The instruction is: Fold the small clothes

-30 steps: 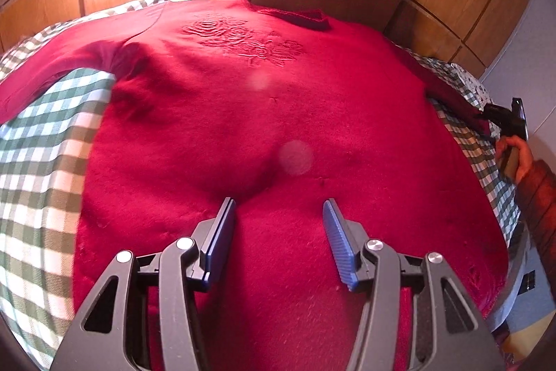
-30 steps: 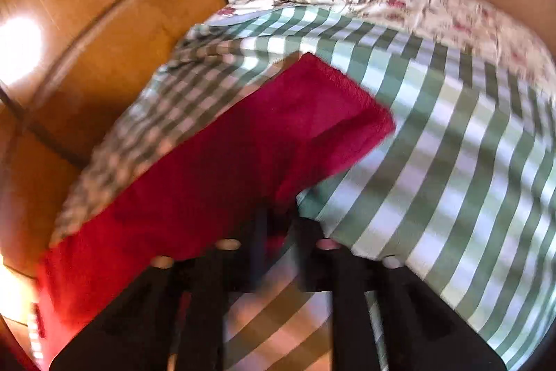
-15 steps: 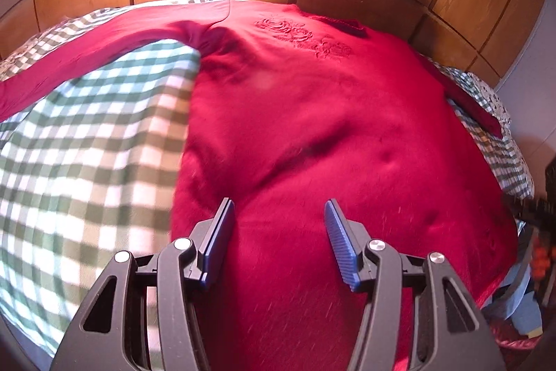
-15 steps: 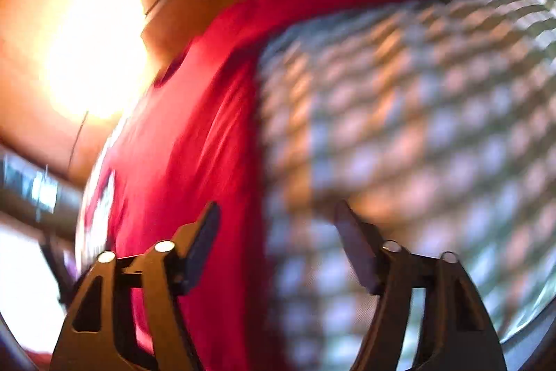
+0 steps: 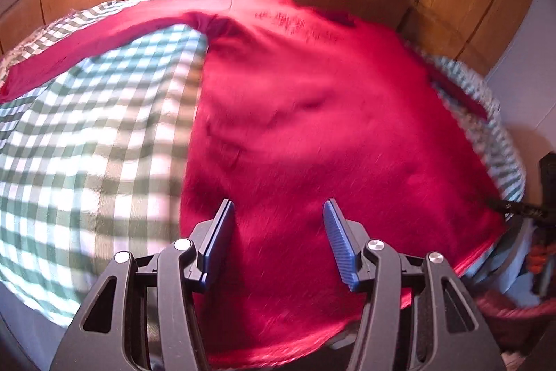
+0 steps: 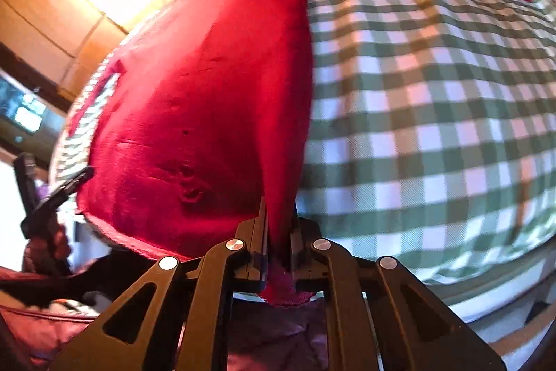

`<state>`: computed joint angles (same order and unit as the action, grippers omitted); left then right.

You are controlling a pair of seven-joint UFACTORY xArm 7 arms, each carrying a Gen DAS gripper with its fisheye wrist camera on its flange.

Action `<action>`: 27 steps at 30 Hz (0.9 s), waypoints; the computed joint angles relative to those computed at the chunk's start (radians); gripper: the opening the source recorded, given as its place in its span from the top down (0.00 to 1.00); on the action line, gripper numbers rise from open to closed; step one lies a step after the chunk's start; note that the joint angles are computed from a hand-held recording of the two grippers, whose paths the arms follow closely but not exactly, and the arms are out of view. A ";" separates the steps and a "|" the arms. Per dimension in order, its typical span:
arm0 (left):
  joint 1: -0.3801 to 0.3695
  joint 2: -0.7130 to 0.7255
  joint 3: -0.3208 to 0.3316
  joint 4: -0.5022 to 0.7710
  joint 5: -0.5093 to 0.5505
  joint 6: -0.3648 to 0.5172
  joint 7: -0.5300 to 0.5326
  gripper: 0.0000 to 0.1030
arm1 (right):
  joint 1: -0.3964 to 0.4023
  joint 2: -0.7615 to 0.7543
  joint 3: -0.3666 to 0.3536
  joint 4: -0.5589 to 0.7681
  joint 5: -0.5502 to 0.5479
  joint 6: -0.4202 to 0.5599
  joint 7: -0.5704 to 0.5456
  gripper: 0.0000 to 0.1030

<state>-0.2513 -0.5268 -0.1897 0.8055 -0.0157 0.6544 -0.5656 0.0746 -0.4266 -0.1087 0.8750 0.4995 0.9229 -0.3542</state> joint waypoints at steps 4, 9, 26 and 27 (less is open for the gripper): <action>0.047 0.105 -0.027 0.088 0.068 -0.071 -0.028 0.48 | -0.049 0.097 0.001 0.075 0.016 -0.194 0.092 0.31; 0.059 0.282 -0.043 0.235 0.161 -0.100 -0.061 0.44 | -0.136 0.373 -0.033 0.302 0.076 -0.351 0.288 0.32; -0.029 0.442 0.020 0.324 0.200 -0.099 -0.096 0.37 | -0.268 0.932 0.036 1.080 -0.276 -0.288 0.686 0.94; -0.030 0.441 0.021 0.320 0.193 -0.106 -0.094 0.36 | -0.271 0.914 0.077 1.081 -0.277 -0.306 0.635 0.94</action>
<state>-0.2810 -0.0857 -0.1687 1.1259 0.1773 0.5480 -0.6594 -0.1969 0.4877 -0.0320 1.9565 0.2224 0.6174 0.2808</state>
